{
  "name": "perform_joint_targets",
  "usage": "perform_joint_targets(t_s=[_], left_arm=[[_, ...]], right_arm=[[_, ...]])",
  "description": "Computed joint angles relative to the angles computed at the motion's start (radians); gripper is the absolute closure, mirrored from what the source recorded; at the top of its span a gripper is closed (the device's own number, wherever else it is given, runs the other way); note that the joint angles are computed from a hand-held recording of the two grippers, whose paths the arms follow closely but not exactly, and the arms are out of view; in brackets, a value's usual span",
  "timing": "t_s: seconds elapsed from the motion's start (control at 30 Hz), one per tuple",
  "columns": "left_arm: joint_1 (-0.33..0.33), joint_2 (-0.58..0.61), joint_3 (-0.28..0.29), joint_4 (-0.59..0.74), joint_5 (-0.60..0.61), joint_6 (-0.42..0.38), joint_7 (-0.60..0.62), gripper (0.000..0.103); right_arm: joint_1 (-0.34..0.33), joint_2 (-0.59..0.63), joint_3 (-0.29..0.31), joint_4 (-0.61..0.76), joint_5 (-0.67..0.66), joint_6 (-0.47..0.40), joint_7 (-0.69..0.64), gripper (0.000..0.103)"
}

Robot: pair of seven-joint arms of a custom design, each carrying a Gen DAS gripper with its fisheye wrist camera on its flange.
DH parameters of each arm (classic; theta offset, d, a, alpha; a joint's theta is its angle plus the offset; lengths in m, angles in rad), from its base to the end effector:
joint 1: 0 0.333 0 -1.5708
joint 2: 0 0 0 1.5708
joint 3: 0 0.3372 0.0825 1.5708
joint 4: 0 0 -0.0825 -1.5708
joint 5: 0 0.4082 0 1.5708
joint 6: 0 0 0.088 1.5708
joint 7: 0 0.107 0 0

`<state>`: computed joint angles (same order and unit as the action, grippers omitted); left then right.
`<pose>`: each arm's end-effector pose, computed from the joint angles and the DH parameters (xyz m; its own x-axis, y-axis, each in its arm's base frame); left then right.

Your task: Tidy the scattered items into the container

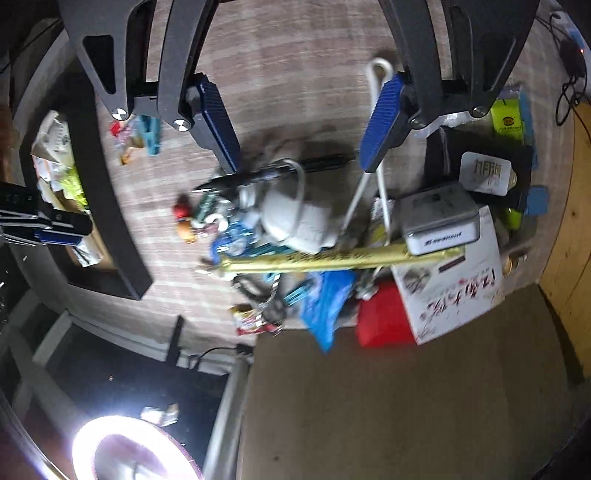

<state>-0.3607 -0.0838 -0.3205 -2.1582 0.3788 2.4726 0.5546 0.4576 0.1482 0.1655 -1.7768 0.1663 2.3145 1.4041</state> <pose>0.4435 -0.3652 0.4840 0.0543 -0.9940 0.0954 -0.8789 -0.0929 -0.4679 0.5413 0.3856 0.5261 0.6540 -0.7477 -0.1155 -0.7210 -0.5697 -0.3946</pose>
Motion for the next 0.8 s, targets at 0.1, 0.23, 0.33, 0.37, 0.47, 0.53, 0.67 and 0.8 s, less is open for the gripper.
perform_joint_targets(t_s=[0.1,0.23,0.33,0.37,0.47,0.53,0.67,0.8], left_arm=[[0.006,0.01,0.012,-0.014,-0.033,0.026,0.02,0.043],[0.007,0.034,0.015,-0.007,-0.053,0.038,0.037,0.047],[0.006,0.051,0.02,0.0,-0.065,0.049,0.051,0.052],[0.006,0.057,0.022,0.002,-0.07,0.052,0.057,0.052],[0.004,0.078,0.025,0.016,-0.073,0.054,0.069,0.057],[0.002,0.089,0.028,0.022,-0.086,0.057,0.083,0.062],[-0.004,0.113,0.032,0.04,-0.099,0.061,0.102,0.071],[-0.007,0.125,0.036,0.045,-0.123,0.08,0.118,0.08]], right_arm=[[0.021,0.072,0.007,0.063,-0.031,-0.03,0.02,0.056],[0.042,0.16,0.01,0.141,-0.05,-0.065,0.046,0.056],[0.048,0.207,0.008,0.187,-0.051,-0.092,0.066,0.056],[0.049,0.217,0.007,0.197,-0.05,-0.097,0.071,0.056],[0.052,0.244,0.007,0.223,-0.052,-0.107,0.078,0.056],[0.055,0.26,0.007,0.241,-0.05,-0.115,0.082,0.056],[0.062,0.288,0.006,0.271,-0.057,-0.131,0.091,0.056],[0.065,0.316,0.007,0.303,-0.052,-0.156,0.101,0.056]])
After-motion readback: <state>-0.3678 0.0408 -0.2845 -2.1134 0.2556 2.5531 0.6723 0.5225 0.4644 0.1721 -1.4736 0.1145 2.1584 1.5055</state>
